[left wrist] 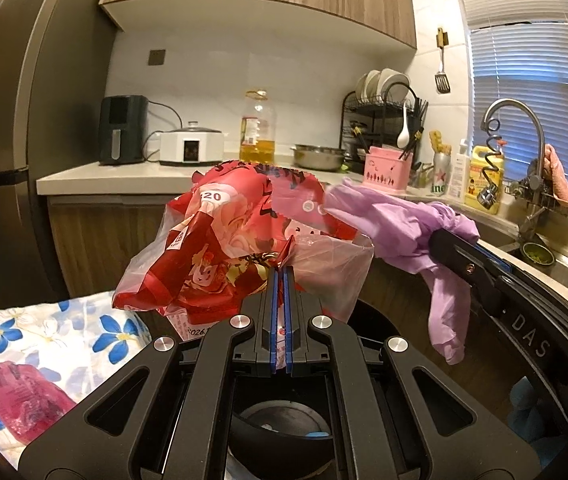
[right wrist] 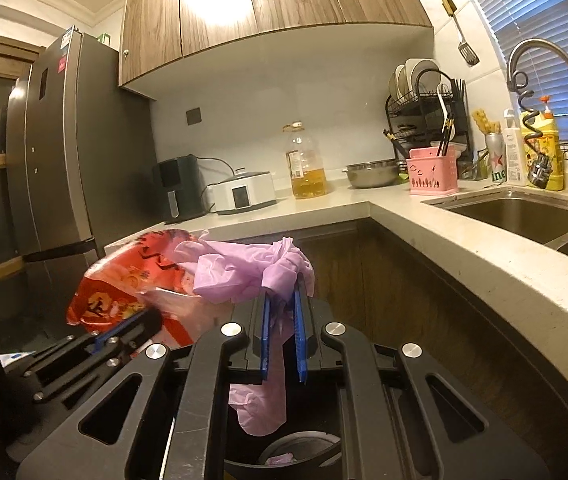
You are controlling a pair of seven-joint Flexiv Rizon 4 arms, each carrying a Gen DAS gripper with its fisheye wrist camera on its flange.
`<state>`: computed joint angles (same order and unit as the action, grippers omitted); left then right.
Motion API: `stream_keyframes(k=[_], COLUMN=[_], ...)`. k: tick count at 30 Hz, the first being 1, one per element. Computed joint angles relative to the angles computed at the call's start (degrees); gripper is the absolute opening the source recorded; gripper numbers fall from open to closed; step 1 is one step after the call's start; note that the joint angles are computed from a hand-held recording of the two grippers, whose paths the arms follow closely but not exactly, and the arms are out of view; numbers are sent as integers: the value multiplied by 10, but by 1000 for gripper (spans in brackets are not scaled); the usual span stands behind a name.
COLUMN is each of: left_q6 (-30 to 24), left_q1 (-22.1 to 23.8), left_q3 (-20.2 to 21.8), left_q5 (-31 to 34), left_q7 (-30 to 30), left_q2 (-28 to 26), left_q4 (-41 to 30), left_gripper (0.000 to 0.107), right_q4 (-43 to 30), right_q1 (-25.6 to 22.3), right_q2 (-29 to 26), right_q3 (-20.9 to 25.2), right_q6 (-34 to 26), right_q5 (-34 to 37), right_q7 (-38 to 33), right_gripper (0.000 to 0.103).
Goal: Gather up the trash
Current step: 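Carry the bag and glove over the black bin and open both tools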
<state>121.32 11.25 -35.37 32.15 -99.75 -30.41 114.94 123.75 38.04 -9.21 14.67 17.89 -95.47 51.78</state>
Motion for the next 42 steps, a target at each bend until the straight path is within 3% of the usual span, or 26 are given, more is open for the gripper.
stream_keyframes(k=[7, 12, 16, 19, 21, 28, 33, 42], left_q6=[-33, -40, -30, -19, -3, 14, 56, 129], left_q1=[16, 25, 29, 30, 21, 17, -4, -30], left_q3=[-36, -55, -57, -50, -32, 7, 74, 206], left_q5=[4, -17, -32, -42, -50, -50, -58, -37], left_q7=[29, 64, 77, 73, 68, 20, -23, -77], left_q2=[-34, -55, -60, -55, -46, -8, 38, 109], left_q4=[-15, -12, -4, 5, 12, 33, 73, 161], left_gripper=[3, 29, 47, 60, 70, 83, 95, 97], right_q4=[-3, 1, 6, 6, 5, -2, -6, -19], right_q1=[-11, -14, -14, -11, -8, 6, 23, 58], right_q2=[-7, -6, -3, -3, -4, -6, -5, -17], right_q3=[-7, -8, -6, -3, -2, 2, 11, 21], right_q6=[27, 29, 23, 15, 10, -7, -28, -45], right_q5=[-1, -5, -1, 5, 10, 24, 44, 63], right_q7=[-2, 7, 15, 16, 15, 2, -5, 1], right_gripper=[25, 43, 44, 50, 52, 64, 83, 88])
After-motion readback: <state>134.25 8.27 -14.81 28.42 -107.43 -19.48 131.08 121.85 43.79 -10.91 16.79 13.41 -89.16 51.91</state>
